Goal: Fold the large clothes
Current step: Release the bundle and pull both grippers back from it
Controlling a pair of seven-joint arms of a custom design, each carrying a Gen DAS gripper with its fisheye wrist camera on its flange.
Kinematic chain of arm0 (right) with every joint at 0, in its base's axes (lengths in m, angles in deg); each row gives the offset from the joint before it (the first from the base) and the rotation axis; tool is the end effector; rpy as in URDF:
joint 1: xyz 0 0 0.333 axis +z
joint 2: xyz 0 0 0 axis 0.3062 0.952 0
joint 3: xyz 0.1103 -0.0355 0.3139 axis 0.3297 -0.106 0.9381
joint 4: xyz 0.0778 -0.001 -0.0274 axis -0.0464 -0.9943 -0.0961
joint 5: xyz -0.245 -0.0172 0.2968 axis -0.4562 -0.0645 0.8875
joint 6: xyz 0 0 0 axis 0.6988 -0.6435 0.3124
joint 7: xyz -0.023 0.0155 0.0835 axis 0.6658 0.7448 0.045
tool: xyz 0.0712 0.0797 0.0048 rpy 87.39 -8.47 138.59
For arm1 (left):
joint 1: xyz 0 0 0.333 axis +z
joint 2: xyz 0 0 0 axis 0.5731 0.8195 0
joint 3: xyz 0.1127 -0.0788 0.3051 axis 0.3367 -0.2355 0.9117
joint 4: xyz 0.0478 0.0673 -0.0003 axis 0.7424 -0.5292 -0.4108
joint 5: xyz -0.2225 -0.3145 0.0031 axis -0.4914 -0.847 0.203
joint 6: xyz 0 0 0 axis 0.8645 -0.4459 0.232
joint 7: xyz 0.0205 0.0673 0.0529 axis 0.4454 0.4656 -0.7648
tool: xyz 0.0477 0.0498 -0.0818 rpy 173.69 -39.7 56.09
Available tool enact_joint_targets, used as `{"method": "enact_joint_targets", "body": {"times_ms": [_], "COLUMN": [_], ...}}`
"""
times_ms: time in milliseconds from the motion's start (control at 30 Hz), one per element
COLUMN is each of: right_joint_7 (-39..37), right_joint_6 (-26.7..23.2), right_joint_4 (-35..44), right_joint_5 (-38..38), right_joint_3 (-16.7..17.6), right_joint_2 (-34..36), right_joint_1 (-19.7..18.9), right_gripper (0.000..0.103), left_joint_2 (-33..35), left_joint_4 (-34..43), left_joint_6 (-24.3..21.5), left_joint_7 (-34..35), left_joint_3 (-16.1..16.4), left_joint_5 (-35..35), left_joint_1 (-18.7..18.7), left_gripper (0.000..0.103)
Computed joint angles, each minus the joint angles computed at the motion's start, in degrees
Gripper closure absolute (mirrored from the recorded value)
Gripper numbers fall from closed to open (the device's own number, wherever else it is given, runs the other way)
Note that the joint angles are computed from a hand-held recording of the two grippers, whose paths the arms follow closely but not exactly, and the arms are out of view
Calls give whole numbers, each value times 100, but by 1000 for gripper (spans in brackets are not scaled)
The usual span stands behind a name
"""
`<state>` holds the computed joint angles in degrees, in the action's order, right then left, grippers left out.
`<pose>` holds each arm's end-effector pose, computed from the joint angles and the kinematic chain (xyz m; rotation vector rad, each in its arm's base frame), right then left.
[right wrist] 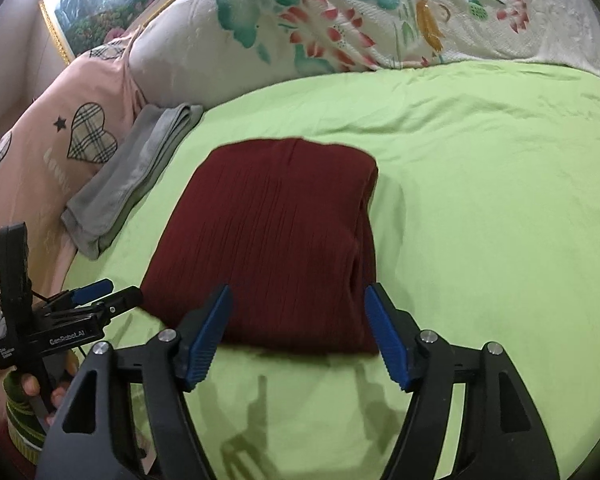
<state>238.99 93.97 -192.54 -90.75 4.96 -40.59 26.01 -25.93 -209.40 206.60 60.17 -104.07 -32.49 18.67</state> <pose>0.3703 0.2568 0.4728 -1.3338 2.0115 -0.4179 0.4660 -0.2867 0.4542 -1.5693 2.2461 -0.8040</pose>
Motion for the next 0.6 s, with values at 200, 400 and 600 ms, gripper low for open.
{"method": "enact_joint_targets", "body": {"times_ms": [200,400,600], "right_joint_7": [-272,-629,-890], "right_joint_6": [-332,-802,-947], "right_joint_4": [-224,-321,-362], "right_joint_5": [591,1150,1462], "right_joint_3": [-61,-138,-143], "right_joint_2": [-179,-256,-389], "right_joint_1": [588,1148,1390], "right_gripper": [24,23,23], "left_joint_2": [-453,-886,-1354], "left_joint_4": [-691,-1324,-1428], "left_joint_6": [-136,-226,-470], "left_joint_7": [-740,-495,-1159], "left_joint_3": [-76,-67,-433], "left_joint_5": [1067,921,1607], "left_joint_1": [198,192,533], "left_gripper": [16,16,16]}}
